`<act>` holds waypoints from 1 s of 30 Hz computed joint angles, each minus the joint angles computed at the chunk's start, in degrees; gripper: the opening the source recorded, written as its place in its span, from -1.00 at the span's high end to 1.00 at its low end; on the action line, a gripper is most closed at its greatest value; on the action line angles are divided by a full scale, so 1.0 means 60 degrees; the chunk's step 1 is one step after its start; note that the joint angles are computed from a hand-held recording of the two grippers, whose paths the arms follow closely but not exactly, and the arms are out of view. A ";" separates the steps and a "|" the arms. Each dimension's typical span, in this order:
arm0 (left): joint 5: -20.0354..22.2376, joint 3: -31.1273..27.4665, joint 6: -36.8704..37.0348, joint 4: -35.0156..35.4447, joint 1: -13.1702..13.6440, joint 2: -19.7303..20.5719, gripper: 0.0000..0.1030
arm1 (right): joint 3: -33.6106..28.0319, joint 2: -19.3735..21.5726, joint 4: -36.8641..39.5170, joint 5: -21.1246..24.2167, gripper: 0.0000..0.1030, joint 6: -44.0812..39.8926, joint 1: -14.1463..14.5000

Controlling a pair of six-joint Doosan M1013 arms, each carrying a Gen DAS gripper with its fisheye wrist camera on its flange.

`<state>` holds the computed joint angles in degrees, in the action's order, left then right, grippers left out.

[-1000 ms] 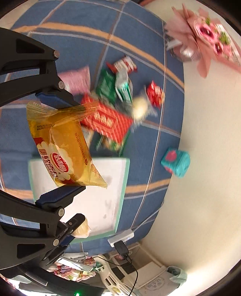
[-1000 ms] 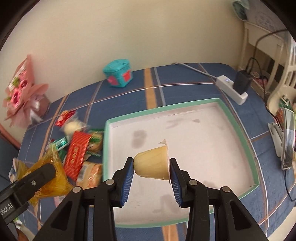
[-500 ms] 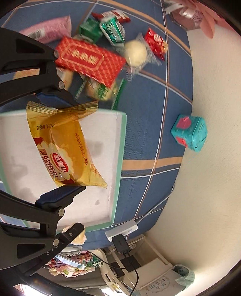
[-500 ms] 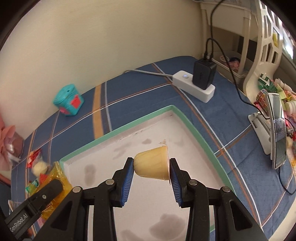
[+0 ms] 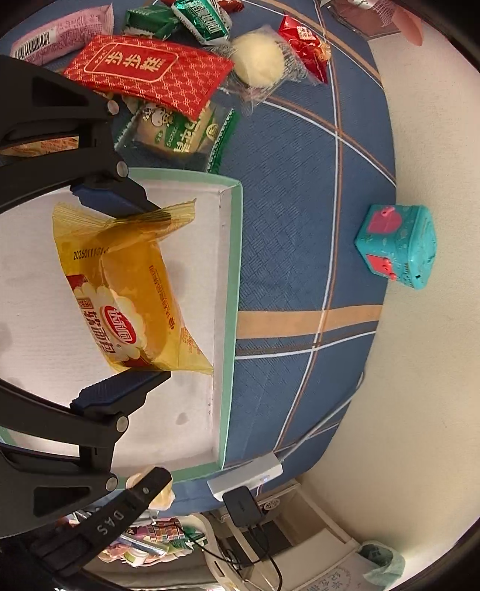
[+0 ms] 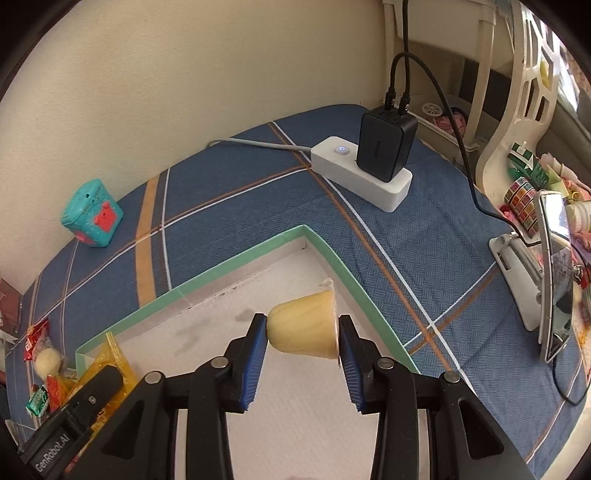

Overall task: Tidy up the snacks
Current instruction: 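Carry the yellow bag and pudding cup over the white tray with both grippers, then release the yellow bag and pudding cup into the tray, opening both grippers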

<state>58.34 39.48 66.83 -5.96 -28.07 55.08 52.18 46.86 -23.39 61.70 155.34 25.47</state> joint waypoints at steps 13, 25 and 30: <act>0.0344 -0.0161 -0.0227 0.0180 -0.0040 0.0141 -0.55 | -0.0302 0.0230 0.0791 0.0462 0.21 -0.0689 -0.0103; 0.1129 -0.0498 -0.0492 0.0509 -0.0092 0.0140 -0.79 | -0.0539 0.0392 0.1157 0.0825 0.20 -0.1206 -0.0124; 0.1308 -0.0556 -0.0568 0.0564 -0.0100 0.0075 -0.79 | -0.0648 0.0424 0.1362 0.0987 0.18 -0.1383 -0.0144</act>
